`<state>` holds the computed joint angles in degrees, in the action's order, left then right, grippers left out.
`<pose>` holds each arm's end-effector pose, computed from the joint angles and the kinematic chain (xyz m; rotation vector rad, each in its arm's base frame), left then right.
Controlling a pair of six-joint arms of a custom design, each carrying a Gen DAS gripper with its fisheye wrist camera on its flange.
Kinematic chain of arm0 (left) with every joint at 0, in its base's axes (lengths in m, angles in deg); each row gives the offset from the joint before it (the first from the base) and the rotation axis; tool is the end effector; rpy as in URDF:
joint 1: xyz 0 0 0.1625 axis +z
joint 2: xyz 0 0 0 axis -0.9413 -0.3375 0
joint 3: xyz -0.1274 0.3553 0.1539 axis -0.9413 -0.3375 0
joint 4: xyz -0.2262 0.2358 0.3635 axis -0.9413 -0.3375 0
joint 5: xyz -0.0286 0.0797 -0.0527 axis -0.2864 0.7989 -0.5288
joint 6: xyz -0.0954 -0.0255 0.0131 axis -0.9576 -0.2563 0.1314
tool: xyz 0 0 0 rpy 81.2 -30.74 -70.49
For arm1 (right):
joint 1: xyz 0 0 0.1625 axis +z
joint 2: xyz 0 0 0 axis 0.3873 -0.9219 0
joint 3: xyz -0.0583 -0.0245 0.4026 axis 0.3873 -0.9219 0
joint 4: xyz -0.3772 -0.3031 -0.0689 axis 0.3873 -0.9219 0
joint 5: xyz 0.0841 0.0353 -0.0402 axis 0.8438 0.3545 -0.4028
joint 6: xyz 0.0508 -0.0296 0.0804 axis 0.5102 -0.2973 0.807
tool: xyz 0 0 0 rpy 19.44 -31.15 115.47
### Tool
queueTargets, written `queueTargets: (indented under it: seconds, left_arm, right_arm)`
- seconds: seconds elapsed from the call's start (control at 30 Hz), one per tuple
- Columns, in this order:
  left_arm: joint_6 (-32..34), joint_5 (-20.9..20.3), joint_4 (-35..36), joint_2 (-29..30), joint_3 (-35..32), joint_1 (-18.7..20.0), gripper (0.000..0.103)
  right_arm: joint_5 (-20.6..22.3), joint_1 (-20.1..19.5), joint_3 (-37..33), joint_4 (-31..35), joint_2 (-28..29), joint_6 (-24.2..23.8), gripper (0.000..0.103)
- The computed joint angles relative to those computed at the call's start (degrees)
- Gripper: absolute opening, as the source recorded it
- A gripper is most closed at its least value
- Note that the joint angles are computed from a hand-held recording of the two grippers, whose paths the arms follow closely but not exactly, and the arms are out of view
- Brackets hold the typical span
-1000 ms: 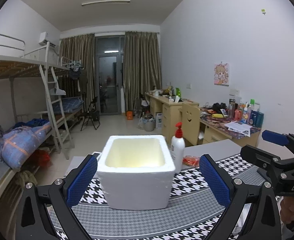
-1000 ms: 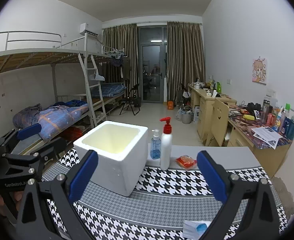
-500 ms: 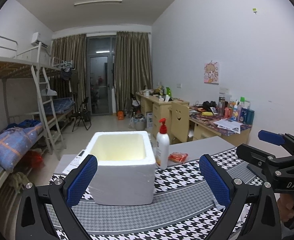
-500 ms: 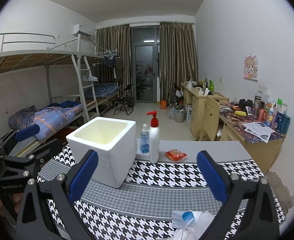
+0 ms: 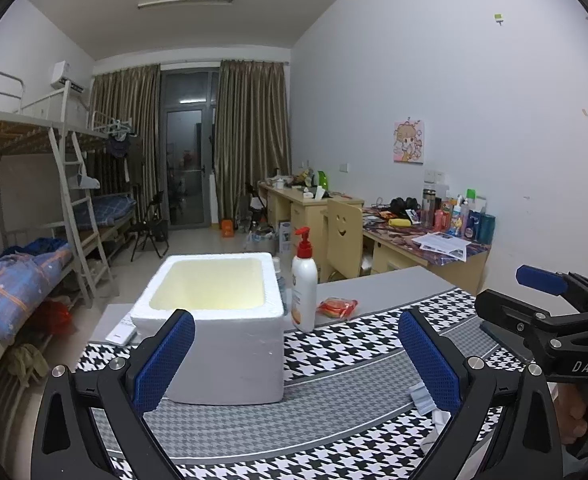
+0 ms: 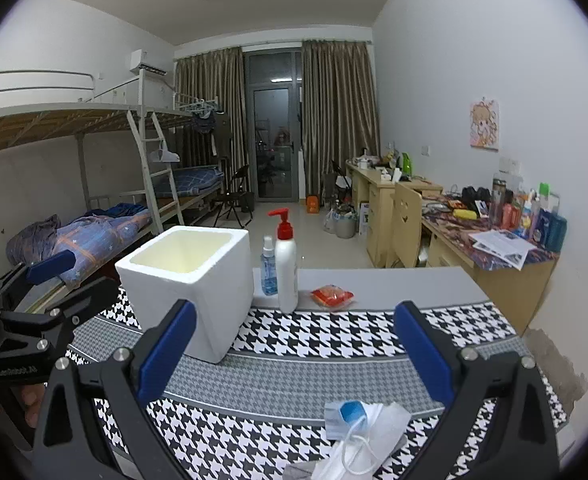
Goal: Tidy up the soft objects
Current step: 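Move both tools back toward the blue-and-white face mask on the table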
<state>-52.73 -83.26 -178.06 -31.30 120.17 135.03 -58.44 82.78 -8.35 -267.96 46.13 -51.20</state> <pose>-0.1734 -0.7435 0.2311 1.1042 2.2275 -1.3152 0.2866 -0.7191 0.1285 0.5294 -2.0069 1.4017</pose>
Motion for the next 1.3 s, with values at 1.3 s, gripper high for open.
queueTargets:
  seconds: [1.3]
  left_arm:
    - [-0.7, -5.56, 5.5, 2.5, 1.52, -0.12, 0.102]
  right_arm:
    - [-2.24, -3.49, 9.04, -6.35, -5.0, 2.43, 0.101]
